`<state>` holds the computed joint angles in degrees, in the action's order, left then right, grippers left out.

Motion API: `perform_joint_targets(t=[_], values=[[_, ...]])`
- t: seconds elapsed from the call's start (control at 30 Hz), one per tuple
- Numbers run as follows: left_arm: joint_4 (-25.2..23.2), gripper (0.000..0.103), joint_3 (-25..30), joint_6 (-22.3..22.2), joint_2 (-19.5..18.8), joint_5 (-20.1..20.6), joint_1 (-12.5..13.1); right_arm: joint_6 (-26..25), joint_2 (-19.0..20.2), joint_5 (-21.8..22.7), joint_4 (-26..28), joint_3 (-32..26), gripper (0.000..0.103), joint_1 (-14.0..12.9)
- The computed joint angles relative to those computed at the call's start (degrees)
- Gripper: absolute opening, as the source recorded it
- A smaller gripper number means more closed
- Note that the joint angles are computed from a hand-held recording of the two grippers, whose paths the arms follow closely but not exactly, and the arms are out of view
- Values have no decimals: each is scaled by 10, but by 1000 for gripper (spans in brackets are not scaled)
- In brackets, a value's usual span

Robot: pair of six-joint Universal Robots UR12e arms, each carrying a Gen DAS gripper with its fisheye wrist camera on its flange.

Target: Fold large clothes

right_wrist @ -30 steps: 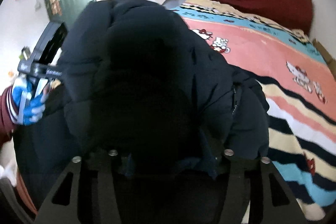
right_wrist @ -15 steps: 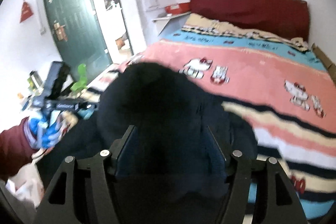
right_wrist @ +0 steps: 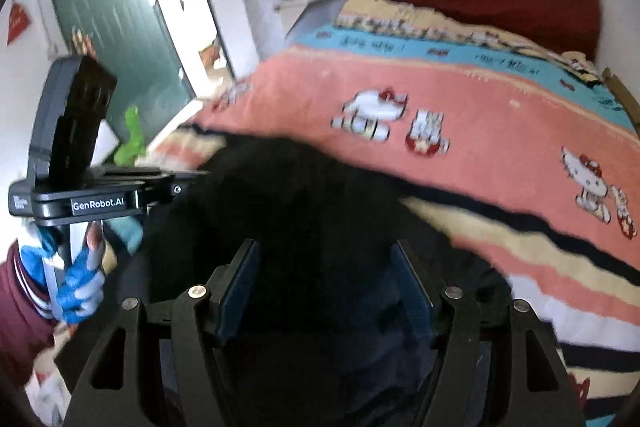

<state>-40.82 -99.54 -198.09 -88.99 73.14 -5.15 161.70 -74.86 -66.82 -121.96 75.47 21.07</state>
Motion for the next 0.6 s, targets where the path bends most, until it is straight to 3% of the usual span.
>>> perform_joint_targets(t=[0.17,0.3,0.43,0.6], values=[[-5,2,-62,3,48,9,-40,-48,-45,3,41,67,67,-3],[-7,2,-89,2,75,57,-78,-77,-90,-2,38,125,68,-5],[-11,1,-96,-3,65,111,-100,-61,-104,-14,19,156,68,-5],[9,1,-98,-15,37,128,-96,-24,-84,-55,-29,162,68,7]])
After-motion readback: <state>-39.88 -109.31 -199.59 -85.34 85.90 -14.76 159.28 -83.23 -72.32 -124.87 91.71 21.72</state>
